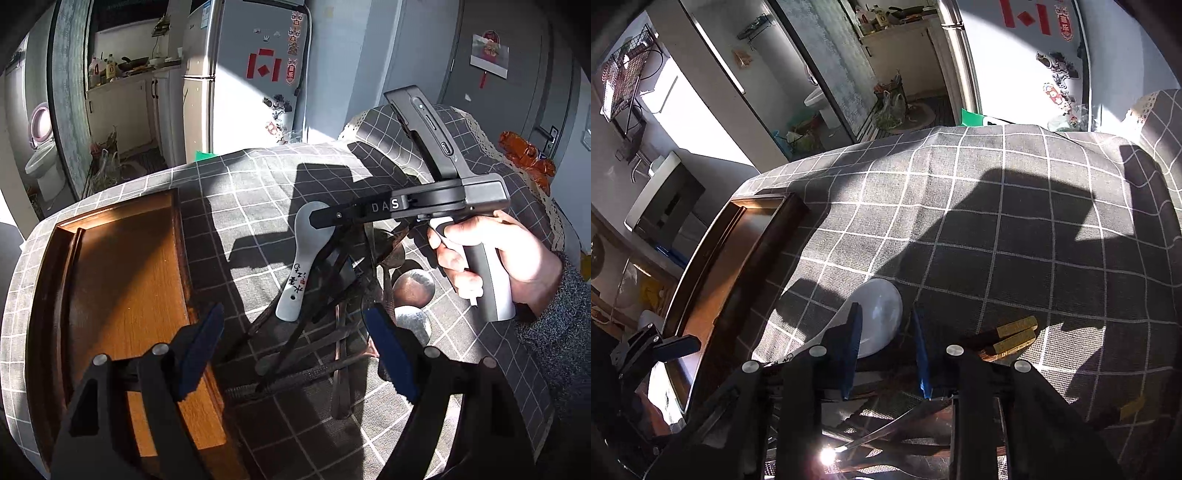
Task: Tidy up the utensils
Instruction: 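Grasp the white ceramic spoon from the pile with the left tool, then lower the white spoon into the wooden tray and open the left tool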
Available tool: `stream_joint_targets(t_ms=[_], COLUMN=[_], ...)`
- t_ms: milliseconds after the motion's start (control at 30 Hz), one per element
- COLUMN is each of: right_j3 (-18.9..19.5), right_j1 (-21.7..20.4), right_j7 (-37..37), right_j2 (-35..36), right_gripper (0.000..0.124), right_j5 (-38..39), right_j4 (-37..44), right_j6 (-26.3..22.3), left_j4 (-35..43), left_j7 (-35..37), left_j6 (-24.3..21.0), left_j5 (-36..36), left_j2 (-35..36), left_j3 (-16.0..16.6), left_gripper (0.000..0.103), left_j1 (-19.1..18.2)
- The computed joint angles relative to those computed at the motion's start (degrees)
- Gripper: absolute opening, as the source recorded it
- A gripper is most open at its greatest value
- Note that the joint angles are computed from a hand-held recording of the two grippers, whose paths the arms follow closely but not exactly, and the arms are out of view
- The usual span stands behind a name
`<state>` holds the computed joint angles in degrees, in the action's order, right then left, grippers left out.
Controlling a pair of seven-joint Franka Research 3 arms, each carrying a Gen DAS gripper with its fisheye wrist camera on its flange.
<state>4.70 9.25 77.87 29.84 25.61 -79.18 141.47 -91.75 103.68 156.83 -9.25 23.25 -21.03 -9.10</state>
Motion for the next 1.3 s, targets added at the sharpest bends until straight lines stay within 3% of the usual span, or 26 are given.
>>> stream_joint_targets(t_ms=[100,400,700,833,900,933,1033,1300], right_j3=[0.3,2.1,2.0,1.6,1.4,1.4,1.3,1.8], right_j1=[-0.2,-0.9,1.3,2.8,3.5,3.7,4.5,6.3], right_j7=[-0.5,-5.9,-10.0,-10.4,-10.0,-10.2,-9.6,-8.1], right_j2=[-0.2,-8.1,-16.3,-18.7,-19.3,-19.4,-19.6,-17.2], right_gripper=[0.011,0.005,0.005,0.005,0.005,0.005,0.005,0.005], right_j5=[0.6,6.1,9.6,9.8,9.5,9.5,8.9,7.4], right_j4=[-0.5,-8.4,-14.6,-15.7,-15.8,-15.7,-15.6,-11.9], right_j6=[0.6,6.0,8.8,8.7,8.1,7.8,7.8,5.7], left_j4=[0.6,0.0,-0.8,-3.4,-4.4,-4.8,-5.6,-11.8], left_j7=[-0.2,-1.2,-2.1,-1.3,-1.4,-1.2,1.6,3.7], left_j6=[-0.4,2.1,5.6,9.1,9.9,10.2,9.0,10.6], left_j5=[1.0,3.9,5.4,4.5,3.9,3.8,1.4,-1.8], left_j2=[0.5,0.5,0.1,-1.4,-2.3,-2.7,-3.6,-8.9], left_j3=[0.3,1.0,0.0,-1.4,-1.7,-1.8,-3.8,-2.2], left_gripper=[0.083,0.080,0.076,0.056,0.037,0.019,0.019,0.016], left_j1=[-0.6,-1.7,-1.6,-0.2,0.4,0.7,2.8,3.2])
